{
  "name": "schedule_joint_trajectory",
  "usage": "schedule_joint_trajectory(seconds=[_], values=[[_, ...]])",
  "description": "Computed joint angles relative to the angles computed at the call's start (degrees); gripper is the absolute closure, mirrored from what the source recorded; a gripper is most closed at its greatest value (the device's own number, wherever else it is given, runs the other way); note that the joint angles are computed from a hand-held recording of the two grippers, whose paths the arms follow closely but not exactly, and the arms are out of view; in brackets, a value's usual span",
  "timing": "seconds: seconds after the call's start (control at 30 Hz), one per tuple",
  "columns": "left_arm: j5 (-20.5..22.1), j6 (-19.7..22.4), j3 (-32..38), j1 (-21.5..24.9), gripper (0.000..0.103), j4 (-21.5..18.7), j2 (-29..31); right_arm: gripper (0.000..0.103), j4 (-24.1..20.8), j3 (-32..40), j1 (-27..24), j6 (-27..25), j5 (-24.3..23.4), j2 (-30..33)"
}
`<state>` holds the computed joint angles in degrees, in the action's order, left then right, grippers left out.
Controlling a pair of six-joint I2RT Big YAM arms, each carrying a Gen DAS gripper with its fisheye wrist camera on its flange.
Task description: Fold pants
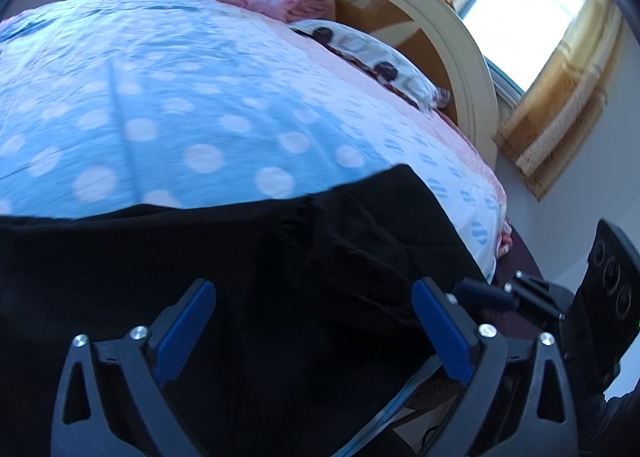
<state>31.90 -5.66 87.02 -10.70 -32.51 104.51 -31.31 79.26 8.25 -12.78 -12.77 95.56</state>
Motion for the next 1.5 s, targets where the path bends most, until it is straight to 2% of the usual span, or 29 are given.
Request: schedule_joint_trajectory(seconds=[0.07,0.13,0.23,0.27,0.33,0.37,0.4,0.53,0.63,0.73,0.97,1.17,1.33,1.5], values=[[-0.03,0.38,0.65,-0.75,0.009,-0.89,0.29,0.057,1.1,-0.9,-1.35,1.94,-1.69,-0.61],[1.77,0.54,1.65,-1.17,0.015,-2.27,1.03,0.057,2.74,-1.5,-2.6,3.99,-3.47,-0.94],[-0.01,1.62,2.31,-2.4,0.024,-3.01,1.52,0.057,6.08,-2.98,-4.1,7.87,-4.91,-1.76],[-1.58,2.35,2.43,-2.76,0.033,-3.03,1.55,0.057,6.88,-3.03,-4.43,9.19,-5.41,-1.55],[-4.37,3.57,2.42,-3.23,0.058,-3.0,1.44,0.057,8.15,-3.32,-5.35,11.78,-6.64,-1.39],[-5.64,4.26,2.56,-3.28,0.081,-3.4,1.47,0.057,8.54,-3.32,-5.61,12.62,-6.78,-1.24],[-5.58,4.79,2.62,-3.02,0.087,-3.69,1.51,0.057,8.5,-3.0,-5.84,13.67,-7.25,-0.94],[-4.2,4.79,2.49,-1.88,0.092,-4.15,0.92,0.057,12.09,-3.94,-7.48,17.79,-10.07,-1.12],[-4.04,4.96,0.96,-0.71,0.092,-3.06,-1.01,0.056,14.47,-4.92,-8.32,20.41,-10.29,-1.52],[-3.08,4.72,-0.73,1.79,0.092,-2.27,-3.42,0.053,14.67,-4.96,-8.28,20.75,-9.63,-1.53],[-5.46,7.26,-3.67,8.71,0.092,-4.03,-6.87,0.052,12.81,-4.3,-5.95,17.12,-8.13,-1.46],[-6.96,7.86,-5.89,13.91,0.092,-5.2,-7.74,0.052,11.26,-3.58,-3.02,13.68,-8.89,-1.32],[-7.45,9.06,-7.35,14.76,0.092,-6.34,-7.96,0.052,10.33,-2.76,-0.22,10.77,-9.1,-0.73],[-6.68,8.54,-7.93,15.57,0.092,-5.72,-8.07,0.052,7.42,-0.61,2.08,8.89,-9.14,1.22]])
